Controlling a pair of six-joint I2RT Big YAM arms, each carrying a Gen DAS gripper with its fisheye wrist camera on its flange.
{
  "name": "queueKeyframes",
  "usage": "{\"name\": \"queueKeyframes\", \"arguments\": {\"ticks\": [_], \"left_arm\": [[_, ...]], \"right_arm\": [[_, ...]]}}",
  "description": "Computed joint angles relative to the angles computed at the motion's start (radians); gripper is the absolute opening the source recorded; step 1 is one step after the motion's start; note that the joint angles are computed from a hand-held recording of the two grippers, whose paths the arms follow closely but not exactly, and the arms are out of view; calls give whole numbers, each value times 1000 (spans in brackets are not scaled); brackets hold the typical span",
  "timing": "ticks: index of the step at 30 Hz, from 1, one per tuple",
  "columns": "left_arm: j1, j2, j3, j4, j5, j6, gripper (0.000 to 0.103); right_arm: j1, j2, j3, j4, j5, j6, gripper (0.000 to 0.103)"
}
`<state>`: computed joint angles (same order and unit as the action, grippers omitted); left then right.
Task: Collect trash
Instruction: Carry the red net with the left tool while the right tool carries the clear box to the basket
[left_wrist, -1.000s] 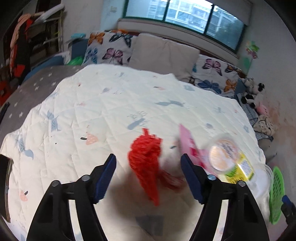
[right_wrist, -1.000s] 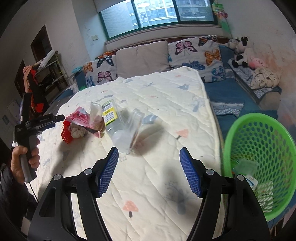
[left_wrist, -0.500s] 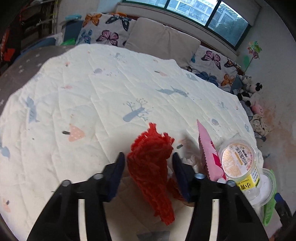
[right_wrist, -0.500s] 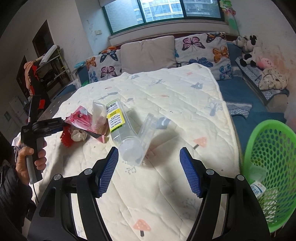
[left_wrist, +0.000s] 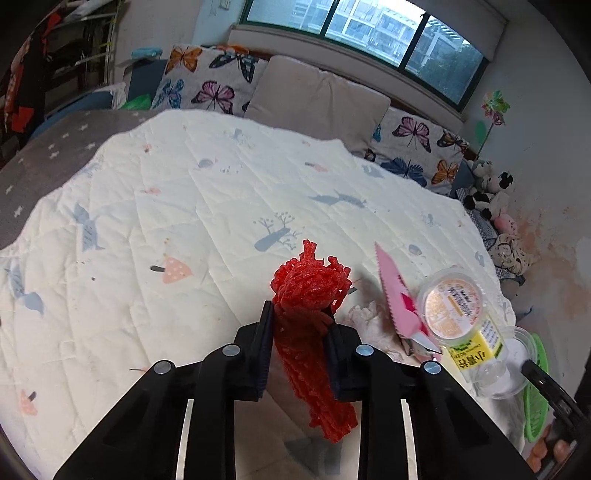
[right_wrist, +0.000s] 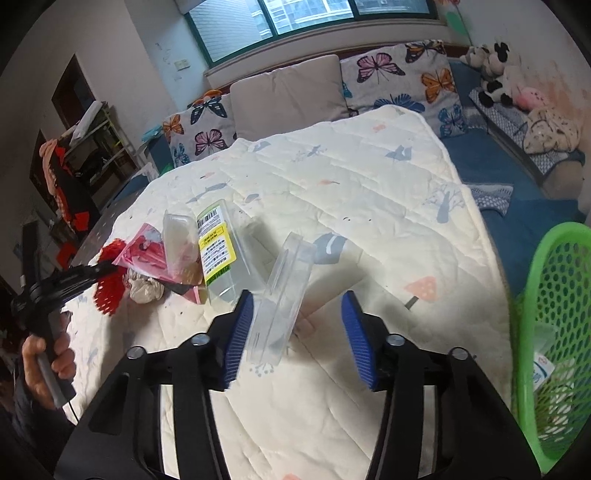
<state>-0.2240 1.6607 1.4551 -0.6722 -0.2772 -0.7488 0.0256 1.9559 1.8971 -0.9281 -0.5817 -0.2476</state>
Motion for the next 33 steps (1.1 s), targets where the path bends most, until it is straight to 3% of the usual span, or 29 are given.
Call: {"name": "queueKeyframes", "arguments": {"ticks": [4, 9, 13, 20, 33], "left_arm": [[-16, -35, -20, 11, -20, 5, 24], [-44, -60, -27, 21, -35, 29, 24], [-77, -63, -13, 25, -41, 54, 24], [-138, -43, 37, 28, -45, 92, 24], [-240, 98, 234, 2, 44, 157, 24]], "right_arm": [[7, 15, 18, -6, -5, 11, 30], [2, -5, -10, 28, -3, 20, 19], [-10, -40, -53, 87, 21, 26, 19], [-52, -92, -109, 122, 14, 5, 19], [-162, -154, -169, 144, 19, -19, 19]]}}
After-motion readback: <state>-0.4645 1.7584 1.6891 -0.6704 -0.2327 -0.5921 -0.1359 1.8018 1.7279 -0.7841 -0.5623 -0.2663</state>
